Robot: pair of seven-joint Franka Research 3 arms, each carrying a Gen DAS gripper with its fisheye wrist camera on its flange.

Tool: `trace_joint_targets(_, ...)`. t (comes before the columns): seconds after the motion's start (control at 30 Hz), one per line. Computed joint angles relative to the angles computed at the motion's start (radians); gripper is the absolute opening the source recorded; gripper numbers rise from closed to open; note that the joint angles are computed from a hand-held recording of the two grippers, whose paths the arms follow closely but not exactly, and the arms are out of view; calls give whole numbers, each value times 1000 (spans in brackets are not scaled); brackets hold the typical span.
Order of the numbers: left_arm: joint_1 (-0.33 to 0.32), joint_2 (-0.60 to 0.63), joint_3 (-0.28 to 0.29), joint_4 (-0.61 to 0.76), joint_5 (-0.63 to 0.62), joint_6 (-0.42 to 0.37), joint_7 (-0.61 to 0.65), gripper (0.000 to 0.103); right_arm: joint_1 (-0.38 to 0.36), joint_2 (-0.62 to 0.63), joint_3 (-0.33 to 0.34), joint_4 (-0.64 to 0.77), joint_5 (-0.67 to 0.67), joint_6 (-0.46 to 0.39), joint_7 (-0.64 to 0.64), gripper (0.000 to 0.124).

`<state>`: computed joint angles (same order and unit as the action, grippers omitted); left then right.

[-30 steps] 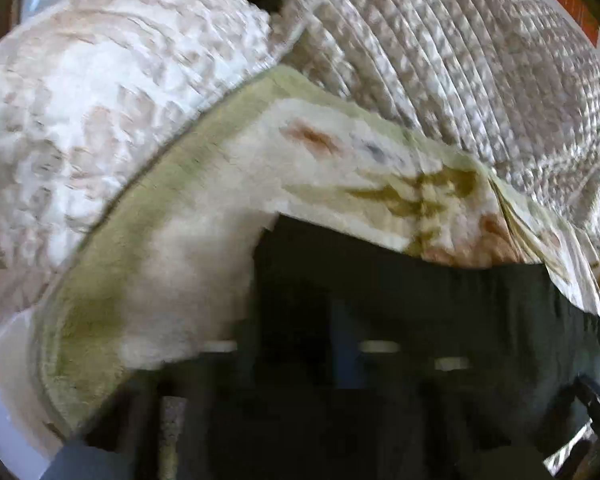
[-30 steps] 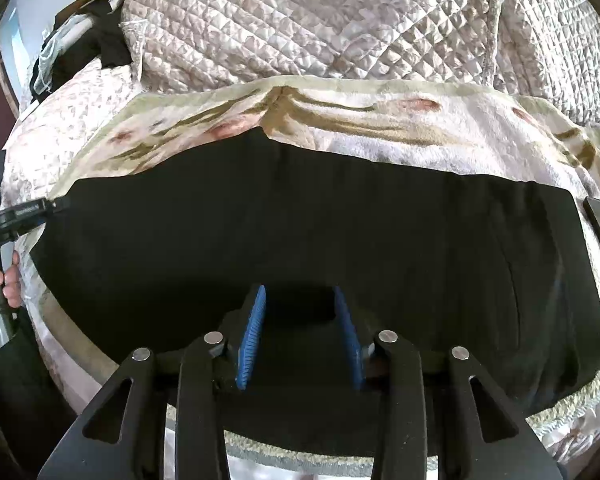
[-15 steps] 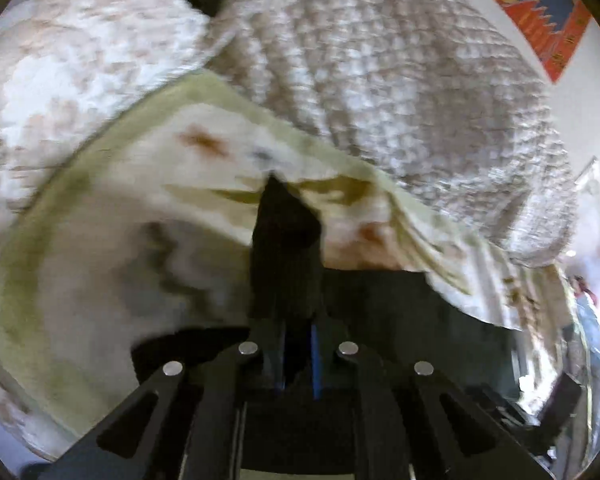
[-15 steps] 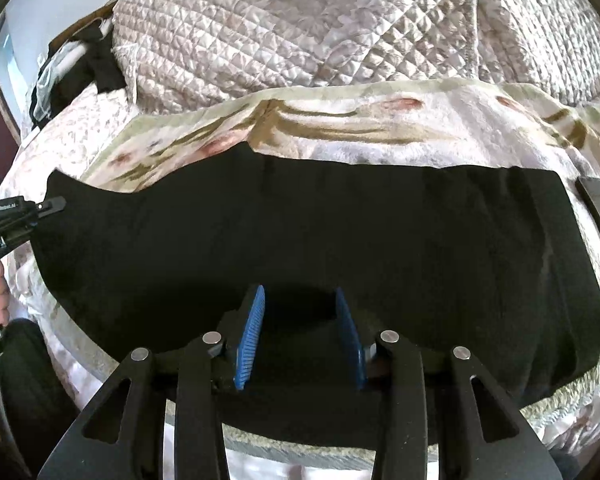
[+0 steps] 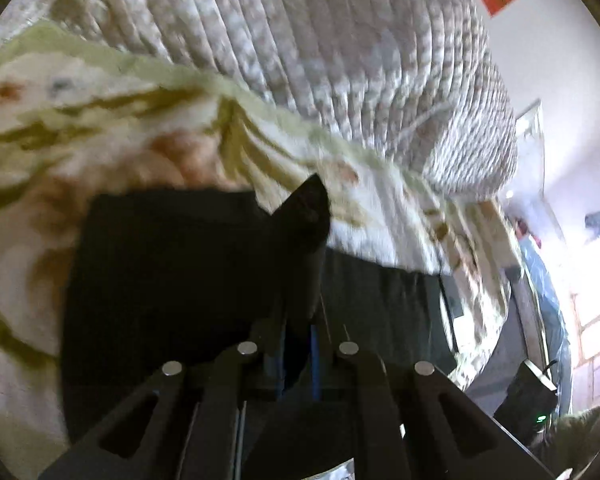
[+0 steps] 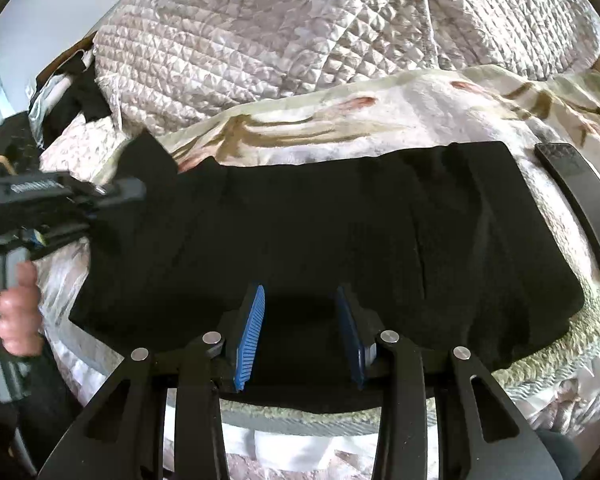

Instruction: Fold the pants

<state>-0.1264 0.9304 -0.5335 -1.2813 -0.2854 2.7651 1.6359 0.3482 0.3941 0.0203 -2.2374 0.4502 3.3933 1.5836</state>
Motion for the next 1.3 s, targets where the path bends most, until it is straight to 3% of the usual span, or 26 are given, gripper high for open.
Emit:
trace_joint_targets(0.1, 30, -2, -41, -17, -26, -17, 33, 18, -51, -3, 51, -8, -28, 25, 12, 38)
trace_joint_targets(0.23, 130, -47, -132, -128, -91, 91, 137, 26, -216, 16, 204, -2, -153, 45, 74, 38)
trace_joint_targets(0.37, 193, -58, -184, -175, -113, 155, 158, 32, -293, 43, 281, 20, -243, 40, 132, 38)
trace_joint_targets(0.53, 209, -88, -152, -228, -80, 214, 106, 32, -442, 80, 420, 37, -371, 37, 207, 38)
trace_joint_targets(0.63, 227, -100, -137, -269, -50, 239, 63, 33, -495, 94, 468, 40, -429, 47, 248, 38)
trace_joint_targets(0.77, 186, -112, -58, -277, 14, 184, -32, 32, -500, 103, 467, 52, -458, 38, 298, 42)
trace_joint_targets(0.83, 178, -100, -57, -265, 41, 133, -33, 33, -495, 105, 461, 56, -460, 29, 311, 42)
trace_joint_targets(0.9, 201, -67, -113, -248, 37, 91, 20, 32, -478, 95, 442, 52, -452, 27, 314, 42)
trace_joint_targets(1.0, 262, 9, -241, -212, -19, 5, 163, 32, -450, 71, 410, 36, -435, 33, 318, 42)
trace_joint_targets(1.1, 287, 52, -314, -192, -69, -69, 274, 32, -453, 52, 402, 16, -435, 50, 334, 42)
trace_joint_targets(1.2, 296, 54, -339, -201, -112, -101, 344, 32, -465, 35, 399, -2, -450, 65, 365, 42)
trace_joint_targets(1.3, 291, 7, -315, -243, -155, -38, 361, 32, -520, 39, 439, -8, -506, 68, 417, 43)
